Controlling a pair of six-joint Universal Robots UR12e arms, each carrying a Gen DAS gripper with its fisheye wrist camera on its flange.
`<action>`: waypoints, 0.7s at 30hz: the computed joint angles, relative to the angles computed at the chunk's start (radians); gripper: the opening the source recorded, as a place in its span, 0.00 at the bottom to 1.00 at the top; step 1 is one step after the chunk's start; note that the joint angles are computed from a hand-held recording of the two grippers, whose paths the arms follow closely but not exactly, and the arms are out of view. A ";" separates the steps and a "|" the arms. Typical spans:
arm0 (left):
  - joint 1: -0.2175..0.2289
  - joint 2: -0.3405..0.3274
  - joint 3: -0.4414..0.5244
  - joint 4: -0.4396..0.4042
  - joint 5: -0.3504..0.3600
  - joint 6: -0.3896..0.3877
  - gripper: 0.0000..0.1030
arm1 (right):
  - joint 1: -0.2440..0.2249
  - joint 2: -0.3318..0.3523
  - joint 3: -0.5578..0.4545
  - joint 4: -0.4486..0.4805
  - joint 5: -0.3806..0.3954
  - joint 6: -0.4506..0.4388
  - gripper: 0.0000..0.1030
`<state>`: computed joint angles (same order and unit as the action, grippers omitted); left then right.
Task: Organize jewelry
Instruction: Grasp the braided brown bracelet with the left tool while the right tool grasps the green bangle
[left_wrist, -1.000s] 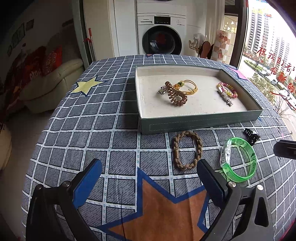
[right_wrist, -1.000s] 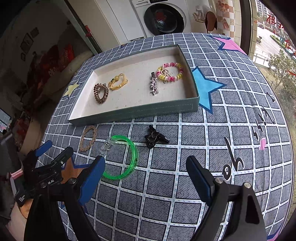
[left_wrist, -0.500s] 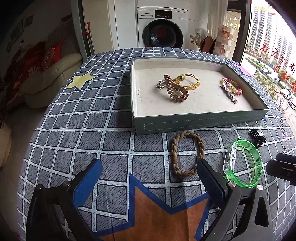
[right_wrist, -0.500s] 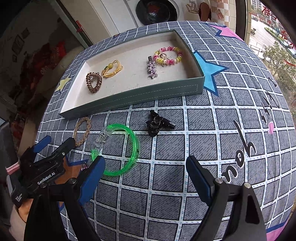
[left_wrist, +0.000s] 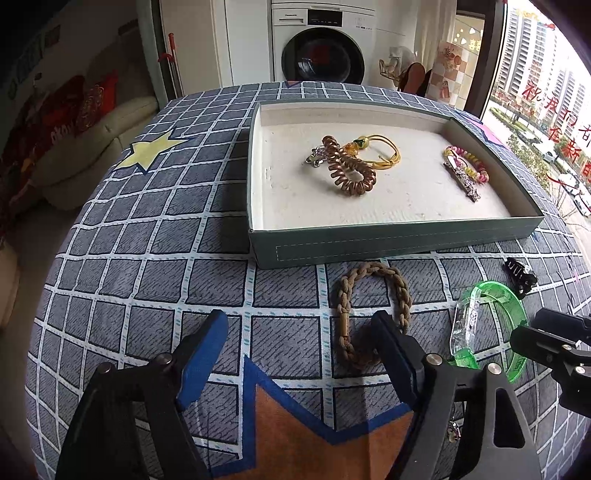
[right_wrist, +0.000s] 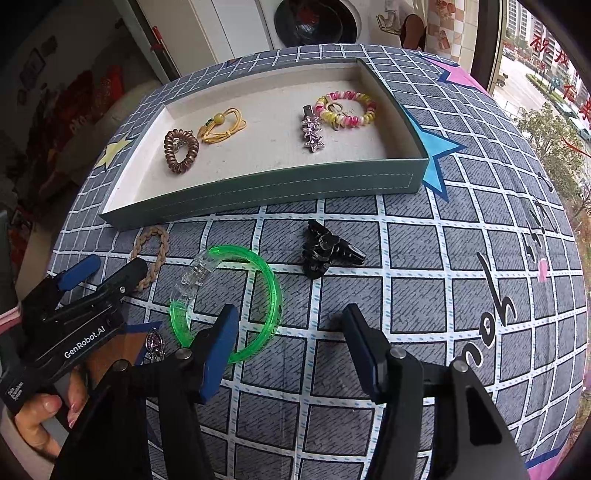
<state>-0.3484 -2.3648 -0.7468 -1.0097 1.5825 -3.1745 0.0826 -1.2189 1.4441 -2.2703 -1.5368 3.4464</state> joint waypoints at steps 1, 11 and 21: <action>0.000 -0.001 0.001 0.000 -0.002 0.004 0.88 | 0.004 0.002 -0.003 0.002 -0.012 -0.010 0.56; -0.007 -0.003 0.010 -0.009 -0.058 0.068 0.69 | 0.042 0.014 -0.014 0.009 -0.129 -0.129 0.42; -0.010 0.003 0.009 -0.016 -0.114 0.117 0.19 | 0.039 0.005 0.001 -0.010 -0.114 -0.156 0.07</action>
